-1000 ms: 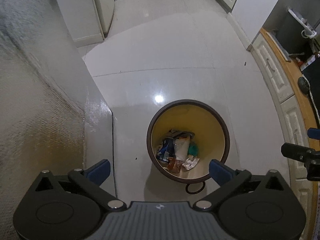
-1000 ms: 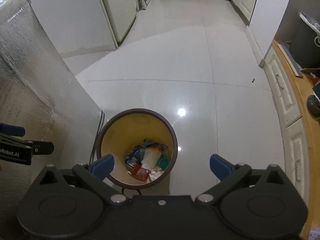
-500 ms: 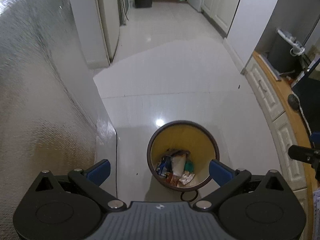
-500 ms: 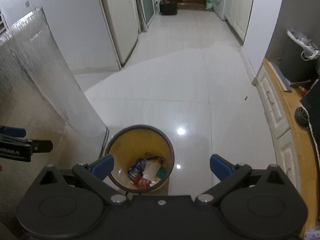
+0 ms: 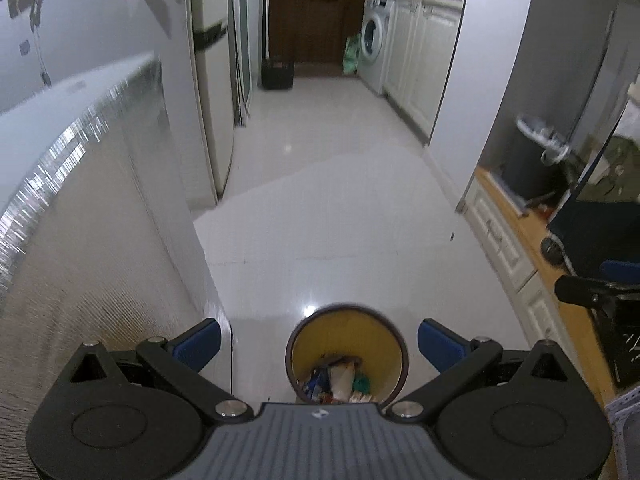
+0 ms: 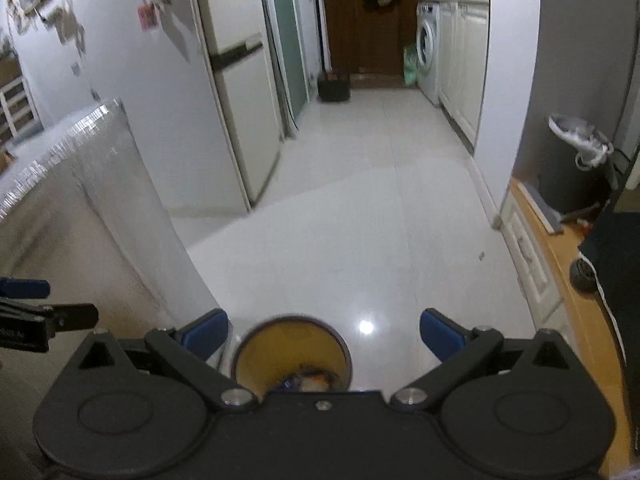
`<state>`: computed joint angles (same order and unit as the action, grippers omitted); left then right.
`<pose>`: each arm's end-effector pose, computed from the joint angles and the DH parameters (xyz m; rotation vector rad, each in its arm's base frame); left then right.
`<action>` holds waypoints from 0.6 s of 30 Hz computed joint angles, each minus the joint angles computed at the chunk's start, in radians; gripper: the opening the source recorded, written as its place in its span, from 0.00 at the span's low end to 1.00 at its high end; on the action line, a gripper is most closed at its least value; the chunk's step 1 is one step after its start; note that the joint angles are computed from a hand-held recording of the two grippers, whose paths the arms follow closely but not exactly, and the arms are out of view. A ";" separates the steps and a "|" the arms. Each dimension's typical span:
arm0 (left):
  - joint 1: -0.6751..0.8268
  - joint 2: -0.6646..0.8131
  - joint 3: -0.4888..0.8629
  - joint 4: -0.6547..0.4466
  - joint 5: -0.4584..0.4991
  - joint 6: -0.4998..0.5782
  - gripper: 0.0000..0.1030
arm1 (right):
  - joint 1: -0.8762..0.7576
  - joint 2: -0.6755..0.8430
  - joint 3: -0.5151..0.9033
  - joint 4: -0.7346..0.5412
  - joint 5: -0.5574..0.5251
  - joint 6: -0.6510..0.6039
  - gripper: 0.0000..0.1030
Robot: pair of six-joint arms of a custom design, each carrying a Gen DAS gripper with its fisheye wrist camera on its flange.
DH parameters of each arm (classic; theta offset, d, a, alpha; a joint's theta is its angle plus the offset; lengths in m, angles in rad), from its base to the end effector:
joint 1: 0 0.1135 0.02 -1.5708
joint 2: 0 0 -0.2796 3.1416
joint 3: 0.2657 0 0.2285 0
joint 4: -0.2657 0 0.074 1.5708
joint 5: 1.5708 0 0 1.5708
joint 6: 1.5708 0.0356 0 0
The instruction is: Collect trash
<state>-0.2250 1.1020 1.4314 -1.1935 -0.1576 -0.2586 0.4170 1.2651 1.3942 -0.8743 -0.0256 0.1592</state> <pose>0.1511 -0.0289 0.4080 -0.1111 2.4181 -0.0282 0.2075 0.0929 0.3937 -0.3134 2.3164 0.3196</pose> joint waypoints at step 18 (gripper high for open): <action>0.382 0.092 0.733 -0.306 0.184 0.251 1.00 | 0.309 0.097 0.470 -0.084 0.180 0.077 1.00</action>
